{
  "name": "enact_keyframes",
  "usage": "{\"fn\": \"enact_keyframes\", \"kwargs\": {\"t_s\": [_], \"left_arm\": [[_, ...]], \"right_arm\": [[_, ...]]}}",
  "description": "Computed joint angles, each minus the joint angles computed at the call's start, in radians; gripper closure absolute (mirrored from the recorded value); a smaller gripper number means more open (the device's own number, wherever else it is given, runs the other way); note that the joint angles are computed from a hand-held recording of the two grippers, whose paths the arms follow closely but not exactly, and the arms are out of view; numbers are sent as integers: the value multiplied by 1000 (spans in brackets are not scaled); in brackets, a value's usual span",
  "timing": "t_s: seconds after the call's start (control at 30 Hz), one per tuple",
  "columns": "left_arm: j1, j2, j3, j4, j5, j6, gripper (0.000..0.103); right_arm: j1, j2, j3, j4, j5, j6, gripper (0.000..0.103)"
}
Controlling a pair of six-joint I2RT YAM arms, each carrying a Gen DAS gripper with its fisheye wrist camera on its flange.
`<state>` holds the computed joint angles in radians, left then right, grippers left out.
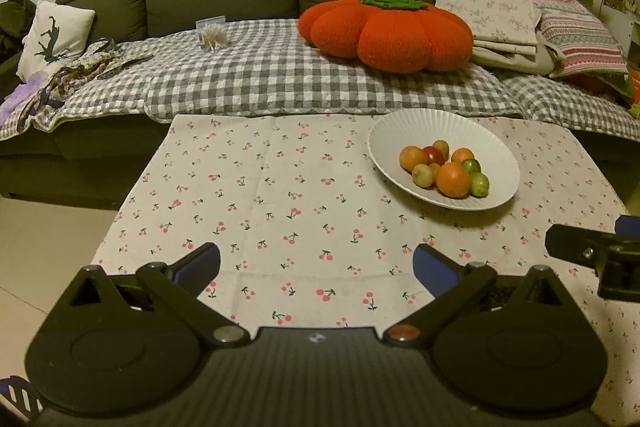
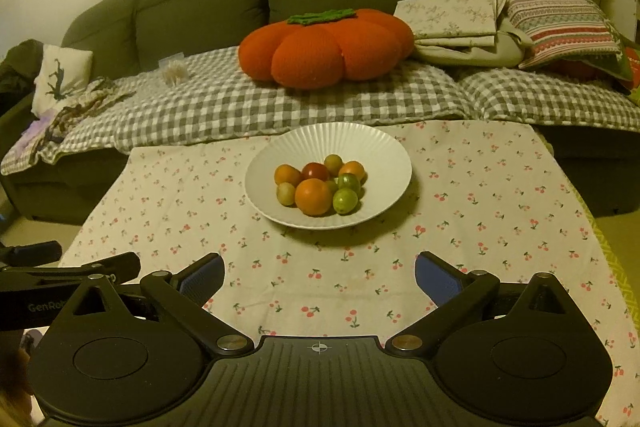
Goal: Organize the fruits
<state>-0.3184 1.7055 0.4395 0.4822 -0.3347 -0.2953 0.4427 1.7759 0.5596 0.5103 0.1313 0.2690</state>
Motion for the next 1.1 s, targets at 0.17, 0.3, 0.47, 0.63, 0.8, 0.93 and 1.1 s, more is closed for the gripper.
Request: {"fn": "enact_keyframes", "kwargs": {"t_s": [0.17, 0.3, 0.47, 0.63, 0.8, 0.93, 1.1], "left_arm": [[-4, 2, 2, -5, 6, -3, 1], [-3, 8, 7, -8, 10, -3, 1], [-5, 9, 6, -6, 13, -3, 1], [0, 16, 15, -21, 31, -4, 1], [-3, 23, 15, -17, 27, 0, 1], [-2, 24, 15, -17, 30, -1, 1], [-5, 31, 17, -16, 30, 2, 1]], "right_arm": [[0, 6, 2, 0, -1, -2, 1], [0, 12, 3, 1, 1, -6, 1], [1, 19, 8, -3, 4, -6, 1], [3, 21, 10, -6, 7, -8, 1], [4, 26, 13, -7, 7, -10, 1], [4, 29, 14, -7, 7, -11, 1], [4, 30, 14, -7, 8, -11, 1]]}}
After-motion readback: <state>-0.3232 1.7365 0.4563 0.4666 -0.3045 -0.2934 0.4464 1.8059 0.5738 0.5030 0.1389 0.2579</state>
